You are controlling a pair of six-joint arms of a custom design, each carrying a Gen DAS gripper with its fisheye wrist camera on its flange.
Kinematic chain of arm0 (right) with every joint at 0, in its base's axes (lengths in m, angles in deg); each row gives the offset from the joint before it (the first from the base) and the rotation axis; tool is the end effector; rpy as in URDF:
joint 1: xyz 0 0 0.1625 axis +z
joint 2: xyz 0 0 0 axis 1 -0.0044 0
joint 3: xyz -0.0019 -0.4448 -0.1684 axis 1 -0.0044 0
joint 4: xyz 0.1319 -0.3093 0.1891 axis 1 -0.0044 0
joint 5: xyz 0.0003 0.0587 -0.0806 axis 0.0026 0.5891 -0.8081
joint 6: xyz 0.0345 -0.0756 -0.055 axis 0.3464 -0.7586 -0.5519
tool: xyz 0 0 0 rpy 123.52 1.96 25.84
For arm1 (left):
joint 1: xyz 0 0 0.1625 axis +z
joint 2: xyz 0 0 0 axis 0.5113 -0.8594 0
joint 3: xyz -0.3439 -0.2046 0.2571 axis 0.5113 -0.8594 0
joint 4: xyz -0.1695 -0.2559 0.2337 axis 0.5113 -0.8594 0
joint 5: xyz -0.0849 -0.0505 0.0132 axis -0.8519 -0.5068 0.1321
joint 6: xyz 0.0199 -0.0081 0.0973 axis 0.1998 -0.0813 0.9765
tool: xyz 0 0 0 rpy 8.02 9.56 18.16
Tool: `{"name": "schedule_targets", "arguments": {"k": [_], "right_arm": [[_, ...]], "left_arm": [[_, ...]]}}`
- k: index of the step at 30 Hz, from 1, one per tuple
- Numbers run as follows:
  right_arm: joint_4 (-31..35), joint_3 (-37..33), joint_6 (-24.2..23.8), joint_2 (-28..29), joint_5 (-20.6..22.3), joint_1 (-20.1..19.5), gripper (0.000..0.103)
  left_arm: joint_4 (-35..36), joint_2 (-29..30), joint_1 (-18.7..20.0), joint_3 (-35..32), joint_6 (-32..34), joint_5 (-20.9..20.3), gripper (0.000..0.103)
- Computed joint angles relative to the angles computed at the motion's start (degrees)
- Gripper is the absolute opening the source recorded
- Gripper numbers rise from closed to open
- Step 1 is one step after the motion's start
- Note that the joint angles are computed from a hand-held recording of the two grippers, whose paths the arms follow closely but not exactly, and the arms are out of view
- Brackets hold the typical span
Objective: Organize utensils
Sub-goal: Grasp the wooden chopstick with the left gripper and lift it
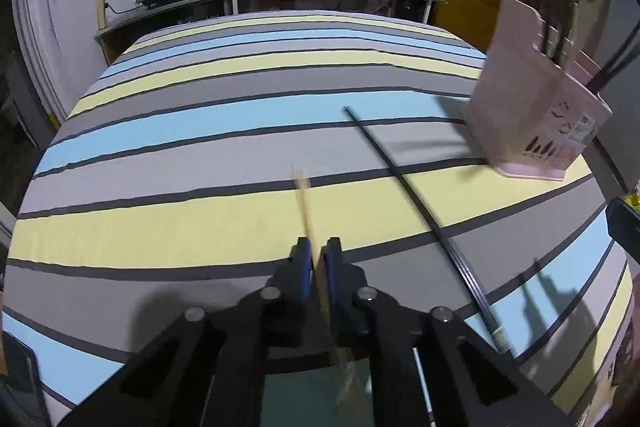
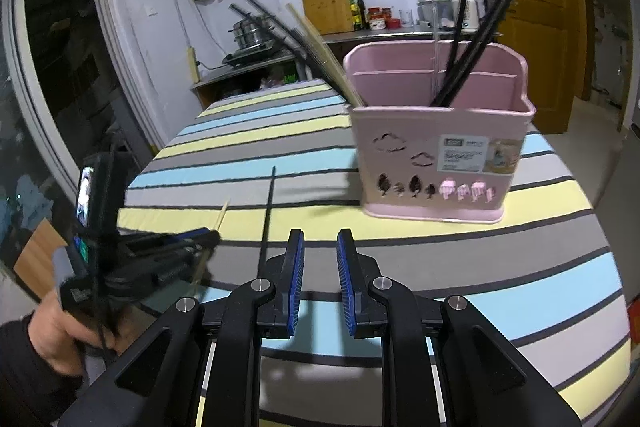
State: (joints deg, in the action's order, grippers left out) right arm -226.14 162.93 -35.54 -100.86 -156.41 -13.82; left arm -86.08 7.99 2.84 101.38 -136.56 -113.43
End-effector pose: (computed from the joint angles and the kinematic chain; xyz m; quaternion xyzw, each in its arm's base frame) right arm 0.0050 -0.5508 0.4298 0.3171 -0.8905 0.2865 0.1562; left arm -0.4150 -0.5355 -0.0565 0.0439 0.8733 -0.3337 0.3524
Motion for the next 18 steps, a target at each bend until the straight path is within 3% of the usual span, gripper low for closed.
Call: {"name": "schedule_targets", "arguments": {"k": [2, 8, 12, 14, 18], "right_arm": [[0.6, 0.0, -0.3, 0.5, -0.6, 0.4, 0.017], [1.6, -0.1, -2.0, 3.3, -3.5, 2.8, 0.017], [1.5, -1.0, -2.6, 5.8, -5.6, 4.1, 0.017], [1.1, -1.5, -3.0, 7.1, -6.8, 4.9, 0.017], [0.8, -2.8, -2.6, 9.4, -8.4, 6.0, 0.017]], "left_arm": [[-5.0, -1.3, 0.5, 2.6, 2.0, -1.5, 0.007], [-7.8, -4.7, 1.3, 7.2, 1.1, -2.5, 0.007], [-7.6, -5.2, 1.8, 6.8, 1.5, -2.8, 0.008], [-8.3, -5.1, 2.2, 6.2, 2.7, -2.9, 0.020], [-7.2, -4.3, 3.5, 4.1, 4.6, -2.6, 0.021]]}}
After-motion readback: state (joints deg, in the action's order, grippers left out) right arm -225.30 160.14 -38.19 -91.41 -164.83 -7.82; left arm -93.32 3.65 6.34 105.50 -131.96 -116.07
